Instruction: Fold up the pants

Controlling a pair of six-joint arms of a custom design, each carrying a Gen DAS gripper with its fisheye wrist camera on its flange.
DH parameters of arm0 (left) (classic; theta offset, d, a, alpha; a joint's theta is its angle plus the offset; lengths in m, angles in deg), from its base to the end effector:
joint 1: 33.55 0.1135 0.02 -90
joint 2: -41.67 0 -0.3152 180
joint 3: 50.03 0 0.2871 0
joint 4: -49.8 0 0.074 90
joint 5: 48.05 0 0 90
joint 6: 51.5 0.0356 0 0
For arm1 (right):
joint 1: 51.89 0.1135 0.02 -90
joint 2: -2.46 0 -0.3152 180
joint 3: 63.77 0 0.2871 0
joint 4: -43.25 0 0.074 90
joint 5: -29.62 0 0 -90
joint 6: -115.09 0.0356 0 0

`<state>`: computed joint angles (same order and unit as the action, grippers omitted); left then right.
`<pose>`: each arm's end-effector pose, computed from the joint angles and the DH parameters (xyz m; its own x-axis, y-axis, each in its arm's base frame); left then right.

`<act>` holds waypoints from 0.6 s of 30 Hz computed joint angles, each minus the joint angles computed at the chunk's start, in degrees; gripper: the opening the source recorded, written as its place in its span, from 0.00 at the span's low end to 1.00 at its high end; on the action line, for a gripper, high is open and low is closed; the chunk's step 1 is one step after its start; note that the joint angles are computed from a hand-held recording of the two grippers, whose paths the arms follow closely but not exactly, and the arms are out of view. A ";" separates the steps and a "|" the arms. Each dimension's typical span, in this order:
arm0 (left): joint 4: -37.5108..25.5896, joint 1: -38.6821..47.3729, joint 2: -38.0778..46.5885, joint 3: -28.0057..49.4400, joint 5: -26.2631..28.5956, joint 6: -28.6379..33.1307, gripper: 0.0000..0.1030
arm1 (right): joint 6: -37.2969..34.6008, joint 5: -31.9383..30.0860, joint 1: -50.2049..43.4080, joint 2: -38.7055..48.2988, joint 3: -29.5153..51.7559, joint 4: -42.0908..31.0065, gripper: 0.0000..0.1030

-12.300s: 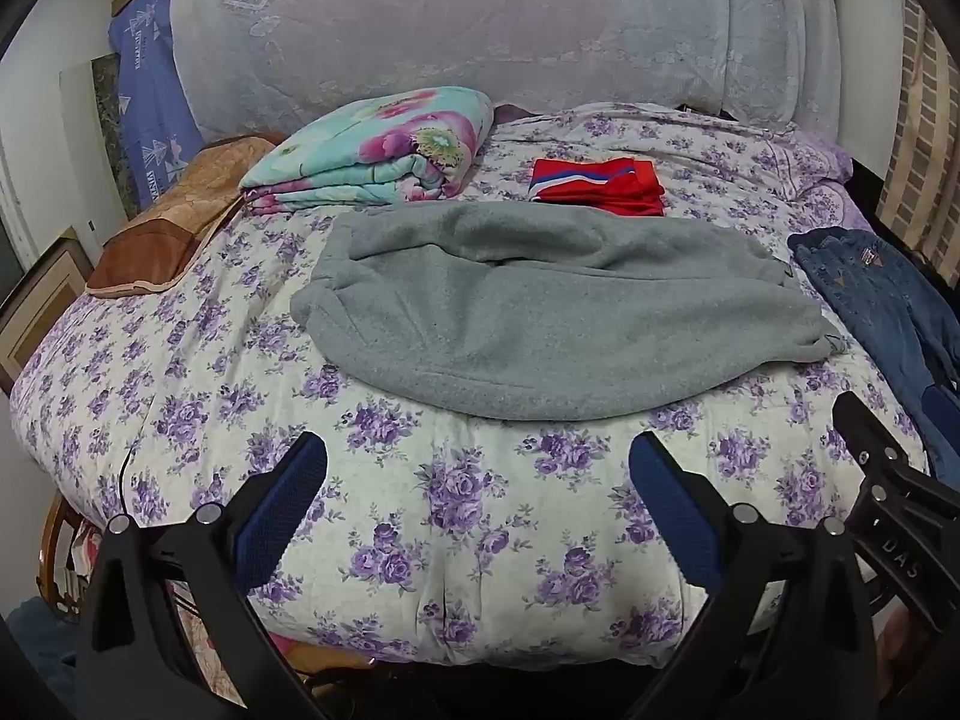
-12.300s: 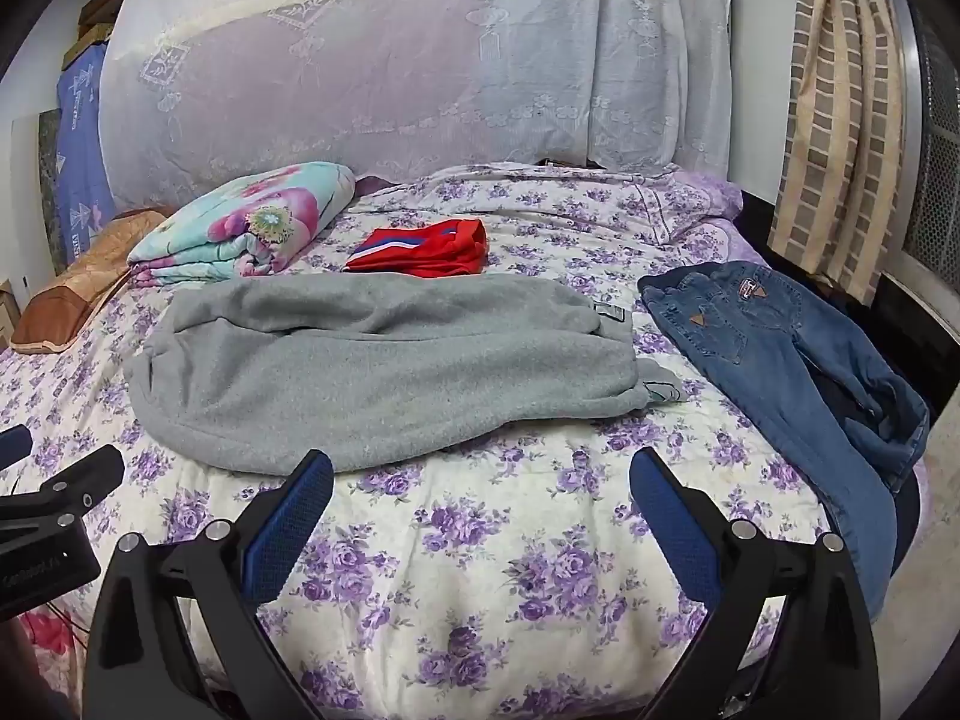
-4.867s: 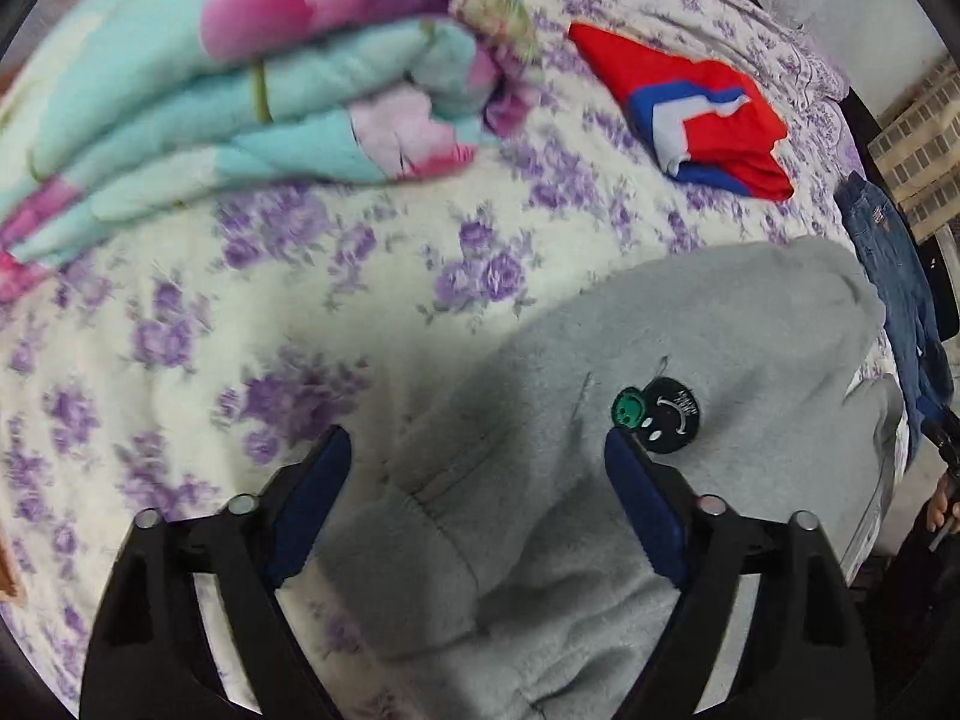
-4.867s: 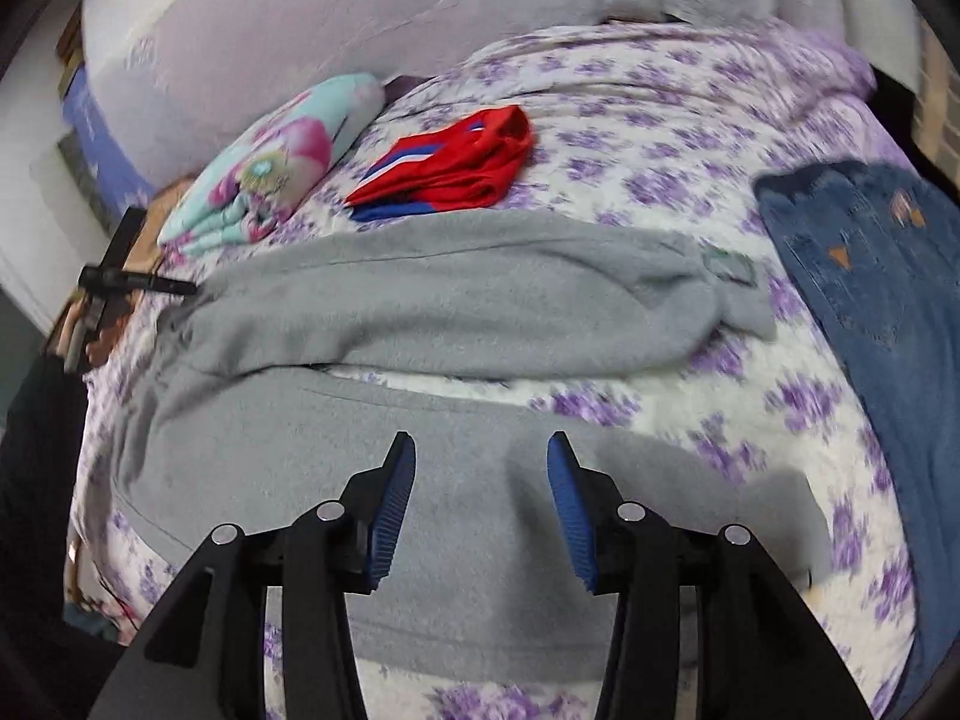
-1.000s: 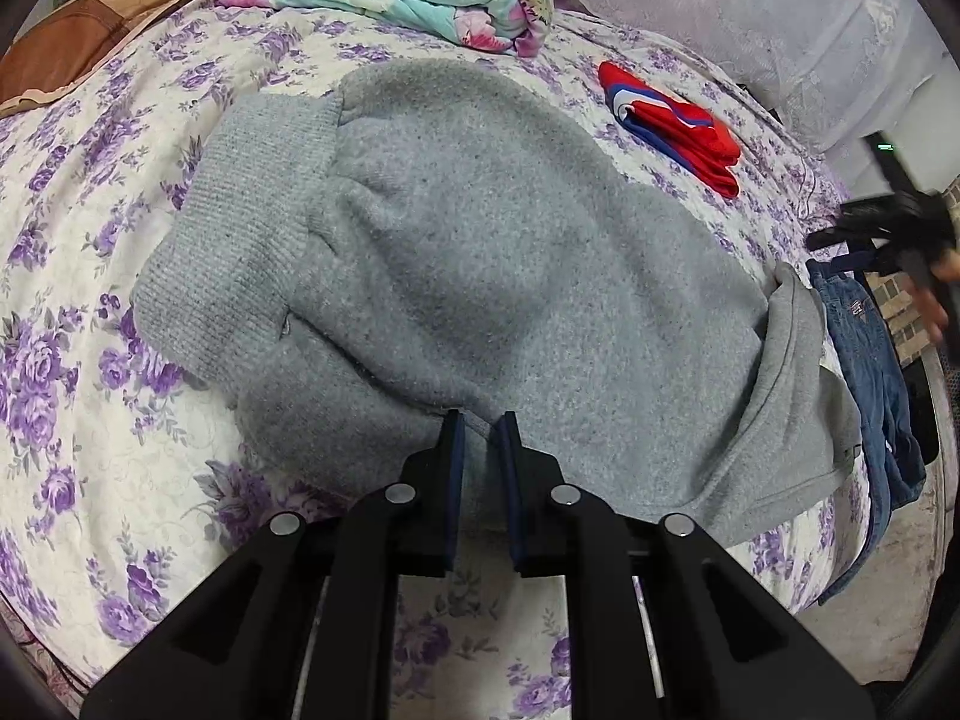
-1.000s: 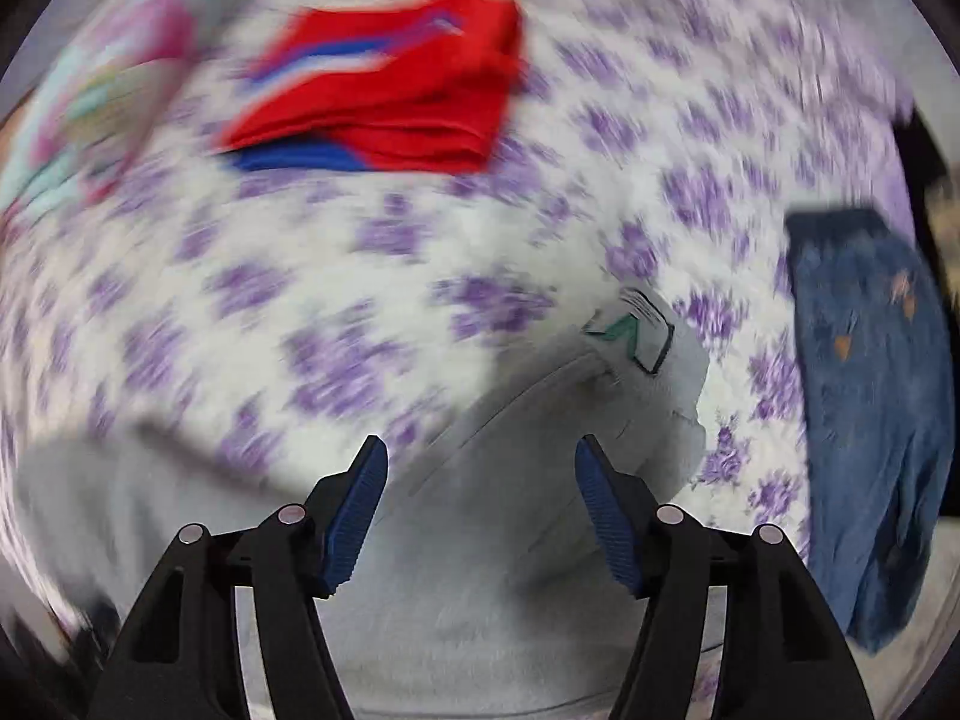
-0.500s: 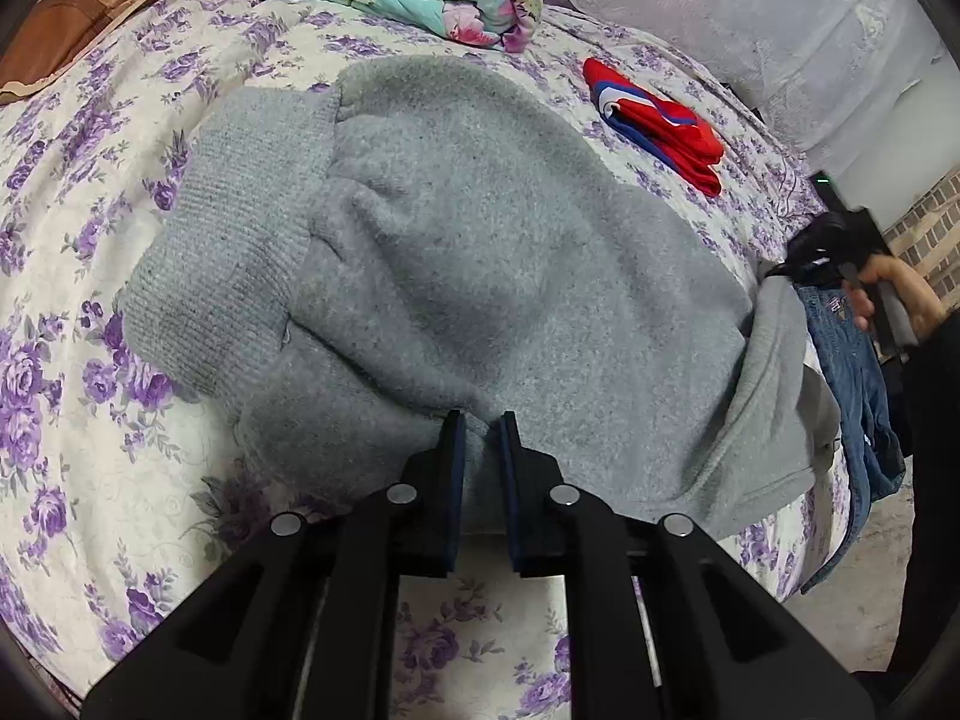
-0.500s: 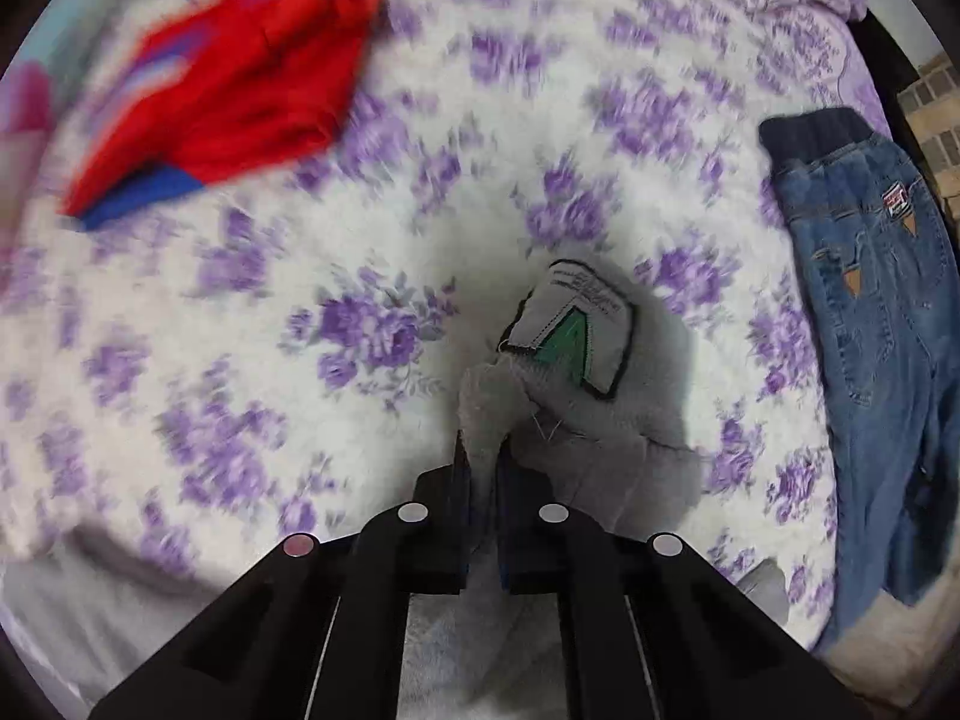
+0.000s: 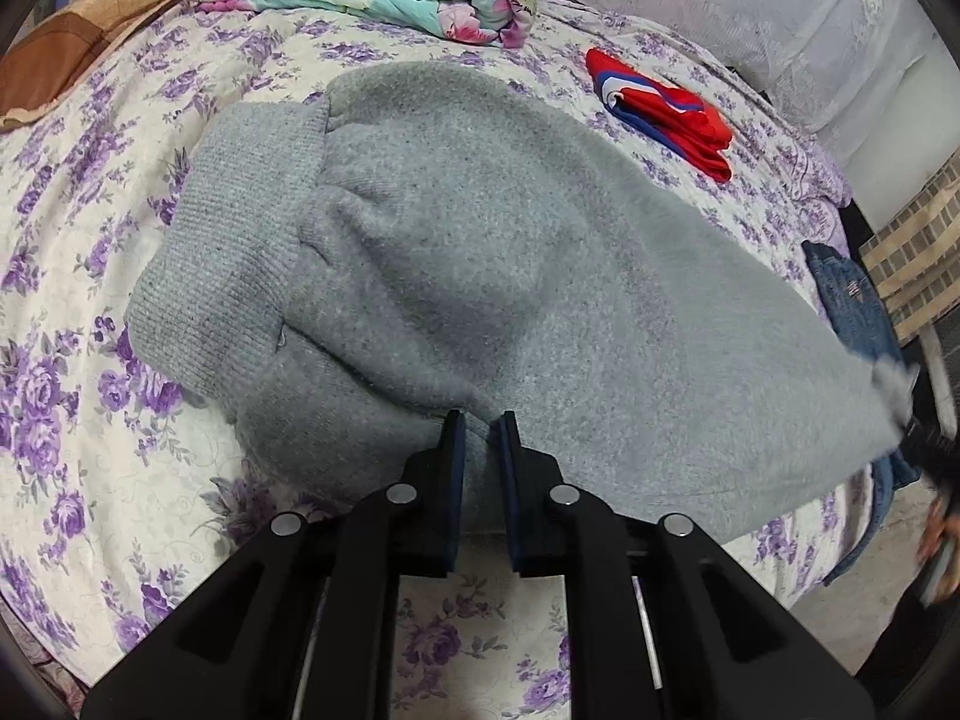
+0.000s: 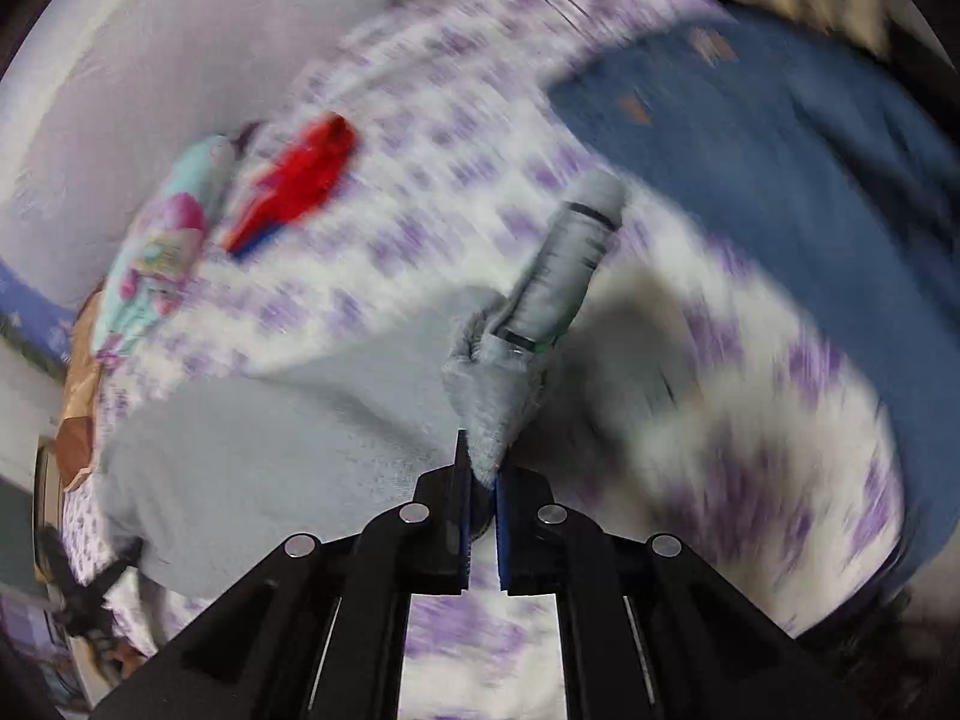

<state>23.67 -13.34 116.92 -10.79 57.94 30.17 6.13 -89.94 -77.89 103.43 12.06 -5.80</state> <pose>0.2122 0.0677 0.1538 -0.7903 -0.4393 -0.4271 -0.3293 0.8924 -0.3087 0.3389 -0.1457 0.2000 -0.9025 0.1257 -0.4119 -0.0346 0.9322 0.3604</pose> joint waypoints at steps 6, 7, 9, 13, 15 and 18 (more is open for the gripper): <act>-2.09 -3.78 -0.49 1.24 -5.95 -0.91 0.12 | 0.48 -5.26 -1.91 8.43 -2.36 7.71 0.07; -2.31 -4.17 -0.85 1.21 -6.52 -0.94 0.11 | 0.21 -5.08 -1.59 8.30 -2.26 7.62 0.07; -3.24 -4.87 -2.04 1.18 -7.48 -0.96 0.11 | -1.79 -4.00 -1.27 7.97 -1.46 5.84 0.10; -8.34 -5.79 -6.36 1.86 -8.18 -1.71 0.11 | -5.21 -1.88 -2.93 4.85 -2.84 4.39 0.28; -11.15 -7.16 -8.87 2.54 -9.16 -2.47 0.11 | -7.91 -0.62 -4.42 0.81 -4.71 4.77 0.28; -15.02 -12.46 -13.17 4.98 -11.03 -4.99 0.11 | -10.27 -3.44 -6.28 -4.53 -6.11 6.25 0.24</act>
